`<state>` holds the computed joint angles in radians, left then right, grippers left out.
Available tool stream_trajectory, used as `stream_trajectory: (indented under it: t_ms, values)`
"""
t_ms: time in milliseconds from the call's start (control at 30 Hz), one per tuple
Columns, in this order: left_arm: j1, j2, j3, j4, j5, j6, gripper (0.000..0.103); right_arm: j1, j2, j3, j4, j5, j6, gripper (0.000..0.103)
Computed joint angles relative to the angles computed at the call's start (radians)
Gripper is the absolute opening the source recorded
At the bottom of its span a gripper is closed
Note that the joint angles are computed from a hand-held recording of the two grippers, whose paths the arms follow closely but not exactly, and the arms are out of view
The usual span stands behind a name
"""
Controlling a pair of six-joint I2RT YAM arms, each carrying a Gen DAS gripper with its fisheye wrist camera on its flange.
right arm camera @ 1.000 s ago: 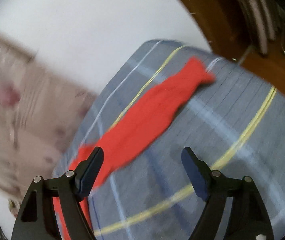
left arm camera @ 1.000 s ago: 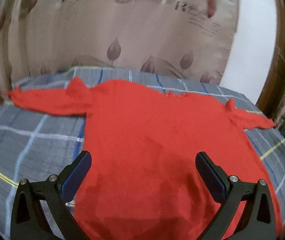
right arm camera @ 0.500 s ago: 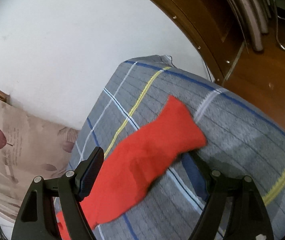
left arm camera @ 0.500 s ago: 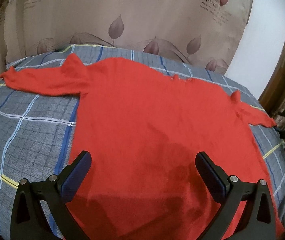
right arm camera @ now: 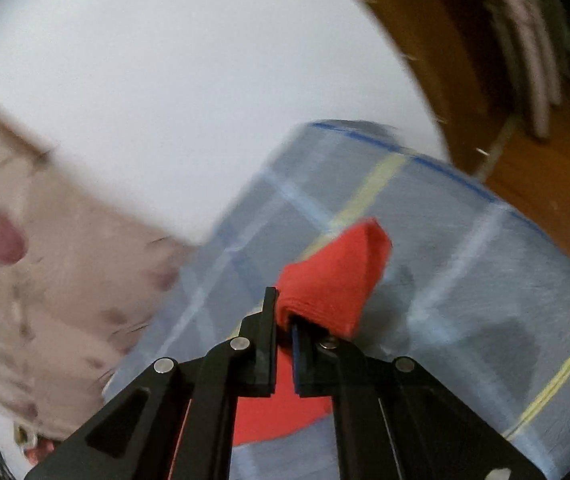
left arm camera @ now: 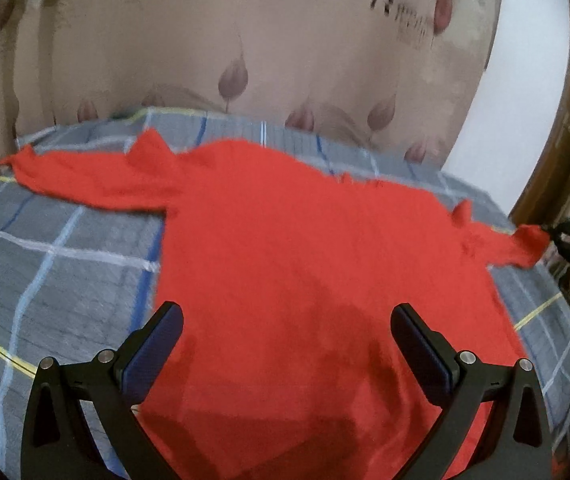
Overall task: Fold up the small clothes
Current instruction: 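Grasp the sweater sleeve cuff with the right gripper and lift it, then carry the sleeve across the sweater body with the right gripper and release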
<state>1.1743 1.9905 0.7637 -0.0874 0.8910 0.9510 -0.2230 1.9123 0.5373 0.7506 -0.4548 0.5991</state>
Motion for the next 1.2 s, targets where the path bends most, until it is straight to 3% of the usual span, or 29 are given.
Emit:
stream_trajectory:
  t_ms: [133,233,400,533,800,933,1200]
  values:
    - [0.016,-0.049,0.007,-0.002,-0.001,0.009,0.103,0.23,-0.168,0.005,-0.082,0.115,0.037,0.005]
    - [0.04,-0.068,0.011,0.02,0.018,0.017,0.103,0.444,-0.176,0.08,-0.124,0.216,0.067,0.005]
    - [0.08,-0.037,0.069,0.003,0.047,0.034,0.103,0.753,0.048,0.334,-0.151,0.312,0.137,0.005]
    - [0.105,0.016,0.121,0.006,0.054,0.04,0.103,0.916,0.329,0.664,-0.278,0.342,0.156,0.005]
    - [0.125,0.145,0.229,-0.03,0.051,0.042,0.103,1.073,0.637,1.082,-0.495,0.387,0.164,0.005]
    - [0.117,0.2,0.314,-0.132,0.034,0.032,0.103,1.116,0.723,1.257,-0.621,0.429,0.142,0.006]
    - [0.135,0.31,0.491,-0.329,0.057,-0.02,0.103,1.139,0.805,1.399,-0.72,0.427,0.098,0.017]
